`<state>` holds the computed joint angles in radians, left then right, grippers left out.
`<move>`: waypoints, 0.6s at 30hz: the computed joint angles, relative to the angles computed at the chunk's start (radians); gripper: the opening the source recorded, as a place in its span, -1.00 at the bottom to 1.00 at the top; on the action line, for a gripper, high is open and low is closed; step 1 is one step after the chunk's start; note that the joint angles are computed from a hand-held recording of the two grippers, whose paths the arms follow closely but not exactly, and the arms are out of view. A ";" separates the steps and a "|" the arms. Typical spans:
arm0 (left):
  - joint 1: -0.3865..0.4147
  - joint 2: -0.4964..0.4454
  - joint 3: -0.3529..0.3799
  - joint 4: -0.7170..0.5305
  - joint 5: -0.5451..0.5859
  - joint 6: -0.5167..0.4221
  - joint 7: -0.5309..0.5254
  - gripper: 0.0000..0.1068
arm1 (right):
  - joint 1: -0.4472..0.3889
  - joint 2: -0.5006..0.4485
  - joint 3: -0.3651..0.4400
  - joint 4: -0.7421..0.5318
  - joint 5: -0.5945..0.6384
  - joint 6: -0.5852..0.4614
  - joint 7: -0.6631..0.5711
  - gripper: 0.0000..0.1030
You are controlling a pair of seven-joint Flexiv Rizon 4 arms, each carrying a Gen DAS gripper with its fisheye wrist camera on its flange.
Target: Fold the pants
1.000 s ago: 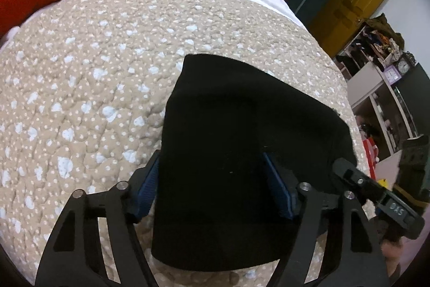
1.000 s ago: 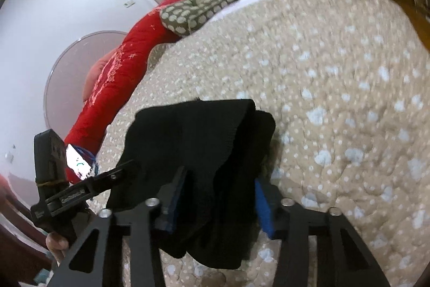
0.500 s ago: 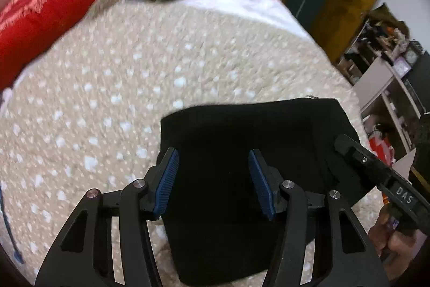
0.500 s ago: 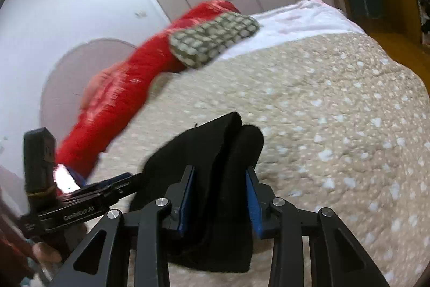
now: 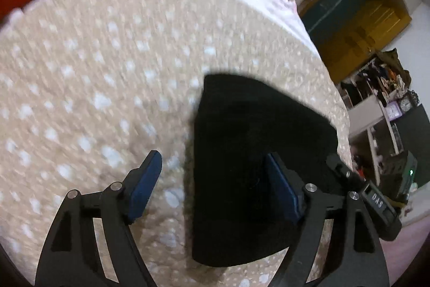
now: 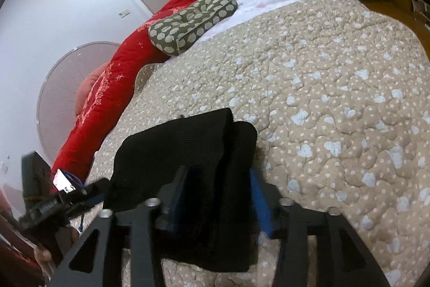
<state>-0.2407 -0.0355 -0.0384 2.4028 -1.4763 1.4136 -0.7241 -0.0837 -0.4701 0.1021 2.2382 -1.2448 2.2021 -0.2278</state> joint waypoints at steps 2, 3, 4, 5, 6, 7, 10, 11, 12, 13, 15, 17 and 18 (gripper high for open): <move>-0.016 -0.011 -0.013 -0.012 -0.088 -0.006 0.069 0.51 | -0.009 -0.020 0.002 -0.014 -0.029 0.011 0.043 0.02; -0.026 -0.016 -0.019 -0.017 -0.096 0.011 0.086 0.51 | -0.015 -0.038 0.002 -0.028 -0.053 0.033 0.065 0.02; -0.032 -0.017 -0.021 -0.020 -0.082 0.015 0.095 0.49 | -0.017 -0.052 -0.002 -0.040 -0.077 0.055 0.086 -0.04; -0.031 -0.017 -0.019 -0.024 -0.048 0.007 0.088 0.34 | -0.008 -0.051 -0.008 -0.036 -0.067 0.064 0.085 -0.14; -0.026 -0.017 -0.014 -0.023 0.039 0.017 0.033 0.30 | 0.004 -0.039 -0.012 -0.023 -0.034 0.064 0.063 -0.20; -0.024 -0.015 -0.014 -0.026 0.071 0.026 0.019 0.26 | 0.016 -0.024 -0.011 -0.008 0.010 0.066 0.028 -0.27; -0.019 -0.017 -0.018 -0.067 0.051 0.033 0.076 0.10 | 0.037 0.010 0.002 0.025 0.138 0.086 -0.053 -0.30; -0.018 -0.023 -0.021 -0.084 0.043 0.043 0.094 0.10 | 0.046 0.021 0.006 0.030 0.180 0.081 -0.079 -0.30; -0.011 -0.035 -0.018 -0.098 0.086 0.045 0.082 0.10 | 0.045 0.023 0.011 0.022 0.194 0.077 -0.085 -0.30; 0.008 -0.054 -0.007 -0.109 0.192 0.028 0.021 0.10 | 0.041 0.019 0.017 0.012 0.195 0.069 -0.078 -0.30; 0.050 -0.094 0.018 -0.131 0.410 -0.016 -0.149 0.10 | 0.047 0.011 0.021 -0.012 0.200 0.020 -0.071 -0.29; 0.081 -0.126 0.023 -0.141 0.527 -0.039 -0.235 0.11 | 0.011 -0.004 0.039 -0.063 0.071 -0.077 0.018 -0.20; 0.092 -0.125 -0.002 -0.133 0.487 -0.021 -0.205 0.17 | -0.028 -0.015 0.052 -0.105 -0.074 -0.130 0.122 -0.19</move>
